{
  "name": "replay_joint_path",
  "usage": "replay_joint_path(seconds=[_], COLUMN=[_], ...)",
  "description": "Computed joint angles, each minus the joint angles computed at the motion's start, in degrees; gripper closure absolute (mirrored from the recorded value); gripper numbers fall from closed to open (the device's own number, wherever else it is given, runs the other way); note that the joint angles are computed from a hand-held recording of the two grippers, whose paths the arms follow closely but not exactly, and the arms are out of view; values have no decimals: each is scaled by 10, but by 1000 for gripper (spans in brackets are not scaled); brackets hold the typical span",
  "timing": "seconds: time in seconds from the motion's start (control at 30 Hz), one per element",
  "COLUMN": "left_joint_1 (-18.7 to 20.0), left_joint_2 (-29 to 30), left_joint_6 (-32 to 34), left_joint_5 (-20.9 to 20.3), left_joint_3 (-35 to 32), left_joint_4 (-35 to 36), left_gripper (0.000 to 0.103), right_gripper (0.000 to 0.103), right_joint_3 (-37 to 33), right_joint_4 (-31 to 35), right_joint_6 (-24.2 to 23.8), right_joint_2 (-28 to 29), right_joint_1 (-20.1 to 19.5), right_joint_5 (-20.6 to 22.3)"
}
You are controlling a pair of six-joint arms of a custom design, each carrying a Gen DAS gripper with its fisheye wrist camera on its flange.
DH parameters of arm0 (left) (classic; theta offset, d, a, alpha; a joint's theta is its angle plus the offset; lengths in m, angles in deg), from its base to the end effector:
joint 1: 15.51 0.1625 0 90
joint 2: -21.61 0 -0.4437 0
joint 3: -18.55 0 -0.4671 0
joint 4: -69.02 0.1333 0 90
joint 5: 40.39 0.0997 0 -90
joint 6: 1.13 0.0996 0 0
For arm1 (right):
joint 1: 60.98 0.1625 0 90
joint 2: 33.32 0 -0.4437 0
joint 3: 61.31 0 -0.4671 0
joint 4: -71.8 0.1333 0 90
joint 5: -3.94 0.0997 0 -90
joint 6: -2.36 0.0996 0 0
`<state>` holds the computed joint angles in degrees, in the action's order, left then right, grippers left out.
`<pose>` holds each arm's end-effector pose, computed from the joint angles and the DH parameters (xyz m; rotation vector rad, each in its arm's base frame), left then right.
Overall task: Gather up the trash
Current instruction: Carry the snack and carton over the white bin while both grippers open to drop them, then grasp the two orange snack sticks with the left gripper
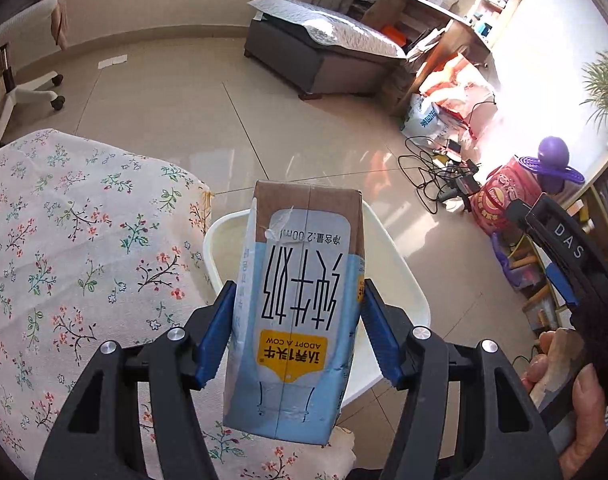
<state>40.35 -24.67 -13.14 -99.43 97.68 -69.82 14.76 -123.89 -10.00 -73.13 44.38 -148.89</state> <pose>-0.3066 -0.7810 0.1752 0.4122 2.6514 -0.6375 0.2537 -0.7549 0.2477 -0.3018 -1.8892 1.2484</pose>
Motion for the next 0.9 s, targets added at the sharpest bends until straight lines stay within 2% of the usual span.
replay_joint_path(seconds=[0.1,0.17,0.27,0.4,0.63,0.9], left_joint_1=[0,0,-2,-7,-13,2], left_joint_2=[17,20,17,6,-28,-77], left_joint_6=[-1,-10,-8,-12,-20,-65], left_joint_5=[-15,-22,-22,16,116,180], left_joint_3=[-17,-20,-15,-3,39,82], left_joint_4=[20,25,18,10,-12,6], left_gripper=[41,30,26,20,18,16], right_gripper=[7,7,7,7,7,7], right_joint_3=[-1,2,2,2,-4,-18], right_joint_4=[-17,-12,-6,5,46,113], right_joint_6=[-6,2,3,1,-23,-61], right_joint_2=[-2,-5,-5,-1,17,44], right_joint_1=[-2,-3,-4,1,12,29], right_joint_5=[-3,-3,-1,5,24,47])
